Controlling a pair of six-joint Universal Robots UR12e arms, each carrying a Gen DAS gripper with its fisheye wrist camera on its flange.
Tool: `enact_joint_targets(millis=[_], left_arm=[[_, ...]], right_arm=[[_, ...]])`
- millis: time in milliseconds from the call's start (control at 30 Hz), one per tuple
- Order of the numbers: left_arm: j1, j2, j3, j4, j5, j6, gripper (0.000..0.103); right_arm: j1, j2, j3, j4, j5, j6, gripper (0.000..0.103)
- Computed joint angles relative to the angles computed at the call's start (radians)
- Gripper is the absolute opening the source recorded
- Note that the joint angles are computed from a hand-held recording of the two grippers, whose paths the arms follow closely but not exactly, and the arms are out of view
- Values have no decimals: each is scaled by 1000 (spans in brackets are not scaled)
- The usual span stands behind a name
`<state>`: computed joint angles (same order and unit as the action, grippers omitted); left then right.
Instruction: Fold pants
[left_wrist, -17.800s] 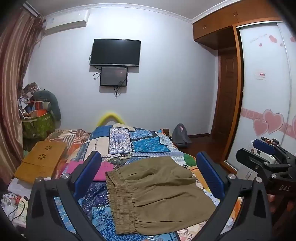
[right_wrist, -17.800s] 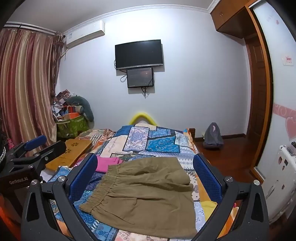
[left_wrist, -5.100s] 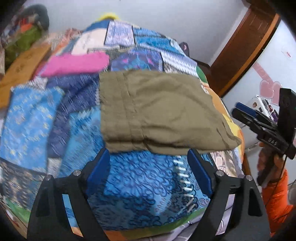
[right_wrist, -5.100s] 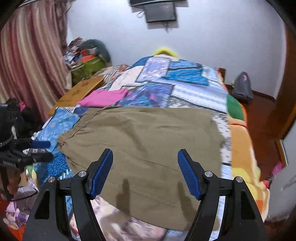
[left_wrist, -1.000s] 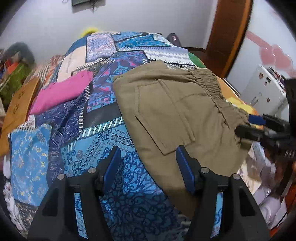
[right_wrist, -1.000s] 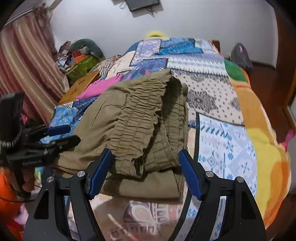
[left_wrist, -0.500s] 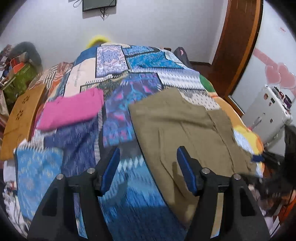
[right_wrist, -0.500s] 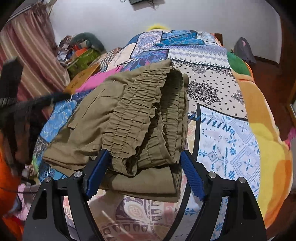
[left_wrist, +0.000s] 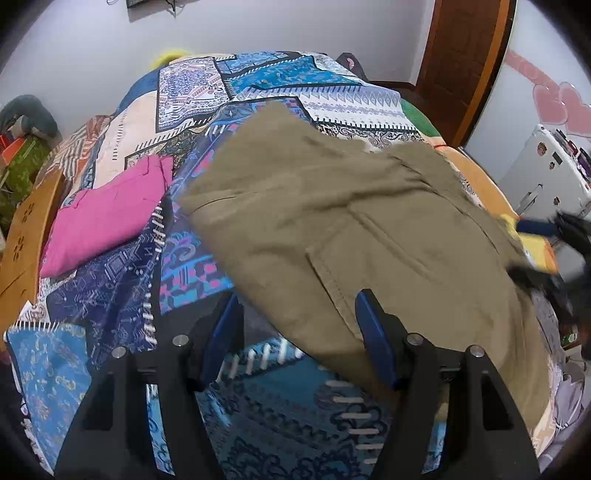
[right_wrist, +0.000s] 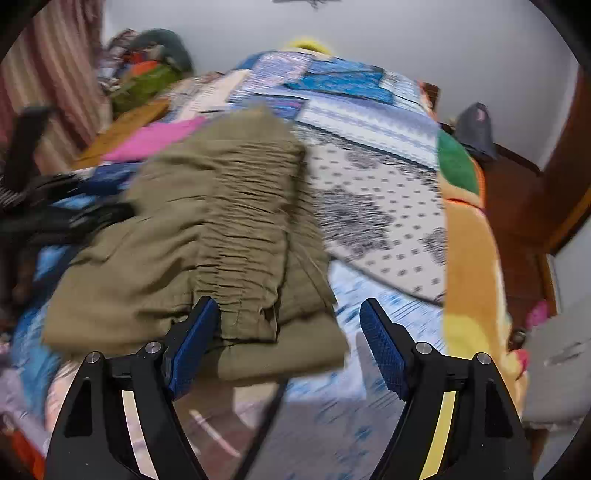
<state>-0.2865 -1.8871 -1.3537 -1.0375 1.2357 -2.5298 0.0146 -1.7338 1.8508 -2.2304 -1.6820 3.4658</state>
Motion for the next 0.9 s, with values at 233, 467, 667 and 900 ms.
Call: enact_joint_targets(millis=[233,467,667,900], left_arm=[[15,24,-31,-8,-48,-62,67],[16,32,-37,-4,-62,-66,64],[56,41,-26,52,-111,-25,63],[48,-26,85,-33,-136,-23,29]], right_arm=[[-30,67,-48,4,-44,-92,75],[-19,147,-140,74,-155,-143,72],[10,94,-117,-19,-149,-143,71],[39,76,-97,-118,19,-100,71]])
